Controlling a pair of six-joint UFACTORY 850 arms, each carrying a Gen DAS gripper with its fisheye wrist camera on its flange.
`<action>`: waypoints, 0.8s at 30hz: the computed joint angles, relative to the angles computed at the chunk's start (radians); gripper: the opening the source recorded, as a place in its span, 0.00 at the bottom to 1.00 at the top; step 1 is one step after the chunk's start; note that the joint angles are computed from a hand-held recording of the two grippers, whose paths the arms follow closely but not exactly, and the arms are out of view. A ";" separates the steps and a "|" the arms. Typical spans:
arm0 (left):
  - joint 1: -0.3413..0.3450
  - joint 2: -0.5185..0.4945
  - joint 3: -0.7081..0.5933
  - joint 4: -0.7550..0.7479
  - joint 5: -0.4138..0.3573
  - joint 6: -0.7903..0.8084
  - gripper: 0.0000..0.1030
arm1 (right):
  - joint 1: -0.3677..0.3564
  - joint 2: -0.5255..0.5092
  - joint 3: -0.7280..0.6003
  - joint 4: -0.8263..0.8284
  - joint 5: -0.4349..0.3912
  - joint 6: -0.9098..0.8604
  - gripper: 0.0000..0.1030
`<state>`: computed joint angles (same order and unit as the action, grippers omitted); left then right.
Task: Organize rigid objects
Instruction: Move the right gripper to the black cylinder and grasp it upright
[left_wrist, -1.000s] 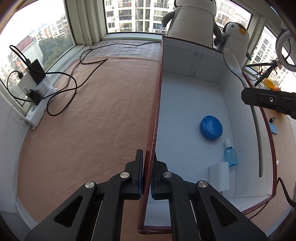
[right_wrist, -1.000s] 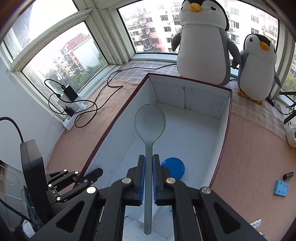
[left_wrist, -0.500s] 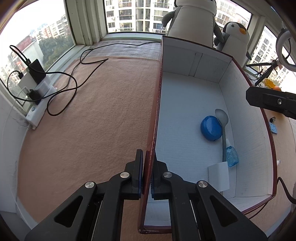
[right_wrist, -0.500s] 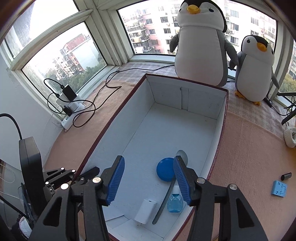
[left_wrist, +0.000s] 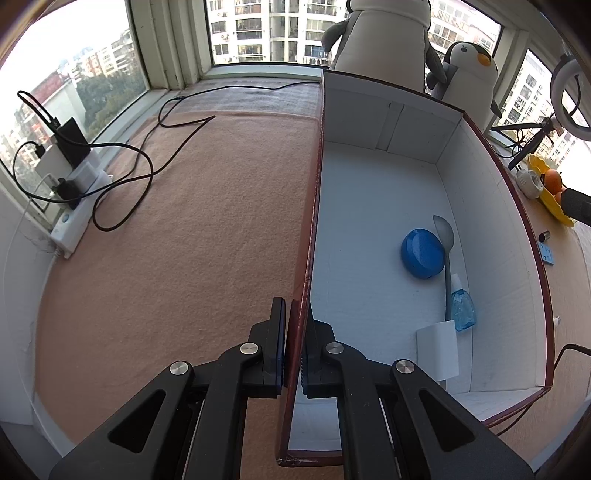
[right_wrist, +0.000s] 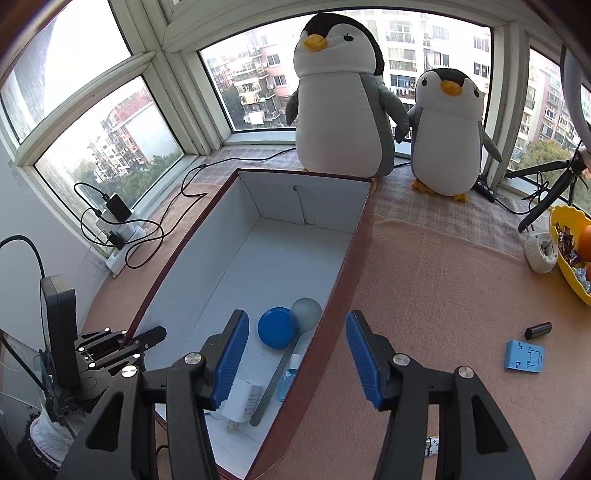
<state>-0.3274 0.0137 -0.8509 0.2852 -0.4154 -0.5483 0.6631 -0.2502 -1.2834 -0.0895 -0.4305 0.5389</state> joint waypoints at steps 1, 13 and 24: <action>0.001 0.000 0.000 -0.002 0.000 0.001 0.05 | -0.009 0.018 0.020 -0.020 0.001 0.023 0.49; 0.002 -0.003 -0.001 0.007 -0.005 0.001 0.05 | -0.186 0.181 0.226 -0.197 -0.045 0.268 0.49; 0.000 -0.007 -0.006 0.013 -0.014 -0.007 0.05 | -0.375 0.131 0.232 -0.043 -0.065 0.232 0.49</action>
<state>-0.3275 0.0068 -0.8571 0.2980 -0.4297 -0.5556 0.2884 -0.1197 -1.0511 -0.1325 -0.4953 0.7707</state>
